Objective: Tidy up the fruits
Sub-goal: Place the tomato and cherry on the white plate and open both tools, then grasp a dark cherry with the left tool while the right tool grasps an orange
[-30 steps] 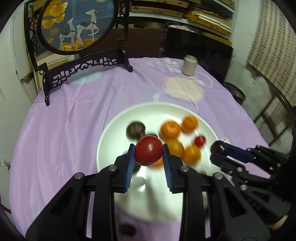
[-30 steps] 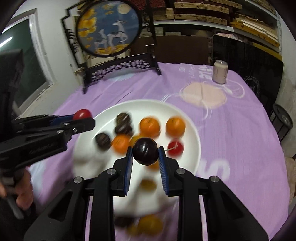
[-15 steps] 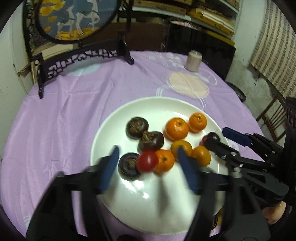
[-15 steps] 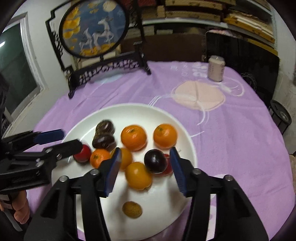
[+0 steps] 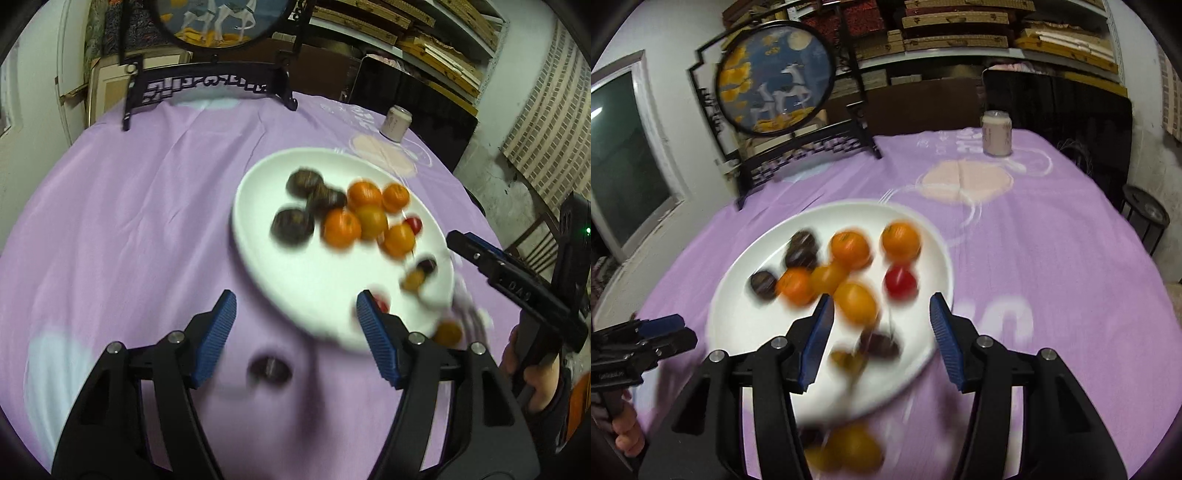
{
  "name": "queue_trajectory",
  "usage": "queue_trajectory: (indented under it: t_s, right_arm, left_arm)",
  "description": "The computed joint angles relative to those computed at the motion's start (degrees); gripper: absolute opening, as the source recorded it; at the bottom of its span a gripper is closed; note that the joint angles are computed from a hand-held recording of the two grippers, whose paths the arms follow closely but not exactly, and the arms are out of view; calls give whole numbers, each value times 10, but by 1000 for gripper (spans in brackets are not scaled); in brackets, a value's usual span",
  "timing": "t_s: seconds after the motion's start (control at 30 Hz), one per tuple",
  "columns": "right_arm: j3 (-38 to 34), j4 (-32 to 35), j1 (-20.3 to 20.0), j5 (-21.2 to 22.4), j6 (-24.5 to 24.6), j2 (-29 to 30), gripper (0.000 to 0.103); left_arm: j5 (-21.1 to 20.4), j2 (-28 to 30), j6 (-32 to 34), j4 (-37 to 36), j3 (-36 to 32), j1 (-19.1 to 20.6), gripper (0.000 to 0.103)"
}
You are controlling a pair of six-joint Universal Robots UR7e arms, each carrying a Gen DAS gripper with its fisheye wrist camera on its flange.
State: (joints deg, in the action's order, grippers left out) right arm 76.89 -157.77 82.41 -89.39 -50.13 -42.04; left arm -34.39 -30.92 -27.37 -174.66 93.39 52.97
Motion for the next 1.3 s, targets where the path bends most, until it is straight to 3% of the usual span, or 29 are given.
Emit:
queue_trajectory:
  t_s: [0.13, 0.27, 0.5, 0.57, 0.6, 0.7, 0.8, 0.97, 1.07, 1.17, 1.3]
  right_arm:
    - [105, -35, -19, -19, -33, -68, 55]
    - [138, -52, -28, -44, -35, -85, 56]
    - [126, -55, -24, -59, -51, -60, 56]
    - [106, -25, -24, -58, -37, -47, 49]
    - [96, -8, -25, -49, -27, -44, 39]
    - [72, 29, -22, -46, -19, -35, 35]
    - [82, 32, -22, -53, -4, -47, 35]
    - [135, -1, -22, -82, -26, -93, 35]
    - [152, 3, -31, -95, -29, -108, 35]
    - [160, 5, -40, -92, -27, -114, 35]
    - [164, -1, -41, -90, -32, -113, 35]
  left_arm:
    - [25, -29, -29, -17, 85, -29, 70]
    - [18, -38, -44, -21, 116, -39, 71]
    - [12, -36, -47, -21, 128, -48, 71]
    - [12, -36, -44, -18, 127, -48, 72]
    - [14, -35, -46, -9, 122, -45, 72]
    - [14, -31, -55, 16, 107, -34, 72]
    - [13, -25, -64, 49, 88, -22, 72]
    - [18, -9, -46, 72, 52, -7, 71]
    - [13, 4, -27, 82, 25, 2, 68]
    - [-1, 15, -14, 102, 1, 12, 51]
    - [10, 26, 4, 104, -10, 10, 35]
